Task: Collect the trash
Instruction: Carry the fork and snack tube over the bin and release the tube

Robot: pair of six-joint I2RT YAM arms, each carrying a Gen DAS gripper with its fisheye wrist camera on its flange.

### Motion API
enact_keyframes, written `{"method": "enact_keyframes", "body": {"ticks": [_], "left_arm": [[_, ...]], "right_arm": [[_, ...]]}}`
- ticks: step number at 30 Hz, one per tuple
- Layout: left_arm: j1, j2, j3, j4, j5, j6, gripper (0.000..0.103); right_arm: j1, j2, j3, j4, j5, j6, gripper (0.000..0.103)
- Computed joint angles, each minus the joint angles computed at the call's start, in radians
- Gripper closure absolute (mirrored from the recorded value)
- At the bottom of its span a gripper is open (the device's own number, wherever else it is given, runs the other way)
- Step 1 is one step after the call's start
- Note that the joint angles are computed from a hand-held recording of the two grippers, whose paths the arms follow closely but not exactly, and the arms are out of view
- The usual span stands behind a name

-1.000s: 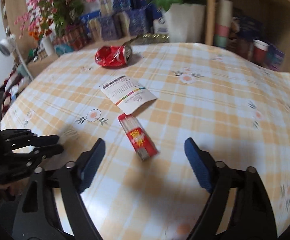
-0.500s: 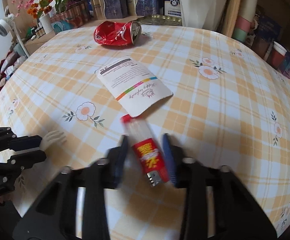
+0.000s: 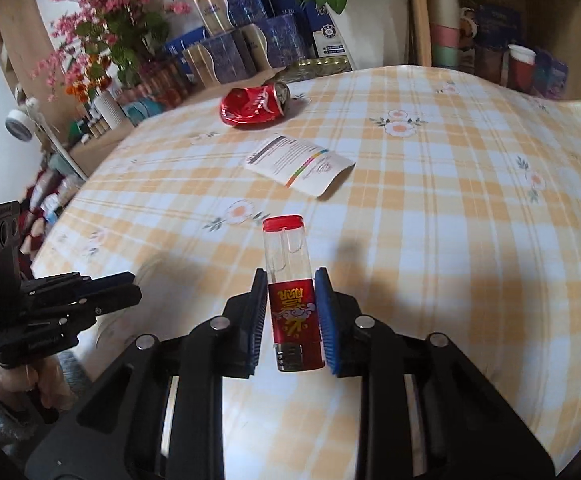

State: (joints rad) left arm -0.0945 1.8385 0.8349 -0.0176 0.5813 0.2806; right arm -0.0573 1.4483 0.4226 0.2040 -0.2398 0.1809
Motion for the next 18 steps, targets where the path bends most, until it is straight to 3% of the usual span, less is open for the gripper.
{"method": "enact_keyframes", "body": {"ticks": [5, 10, 14, 18], "left_arm": [[0.058, -0.173, -0.121, -0.07, 0.065, 0.047, 0.083], [0.143, -0.361, -0.241, -0.166, 0.133, 0.125, 0.083], [0.216, -0.471, -0.293, -0.261, 0.179, 0.2, 0.083], [0.293, -0.543, -0.323, -0.345, 0.224, 0.27, 0.083]], "right_arm": [[0.065, -0.284, -0.137, -0.087, 0.029, 0.092, 0.076], [0.19, -0.663, -0.241, -0.303, 0.087, 0.214, 0.076], [0.389, -0.945, -0.286, -0.536, 0.189, 0.34, 0.076], [0.664, -1.075, -0.322, -0.687, 0.353, 0.513, 0.077]]}}
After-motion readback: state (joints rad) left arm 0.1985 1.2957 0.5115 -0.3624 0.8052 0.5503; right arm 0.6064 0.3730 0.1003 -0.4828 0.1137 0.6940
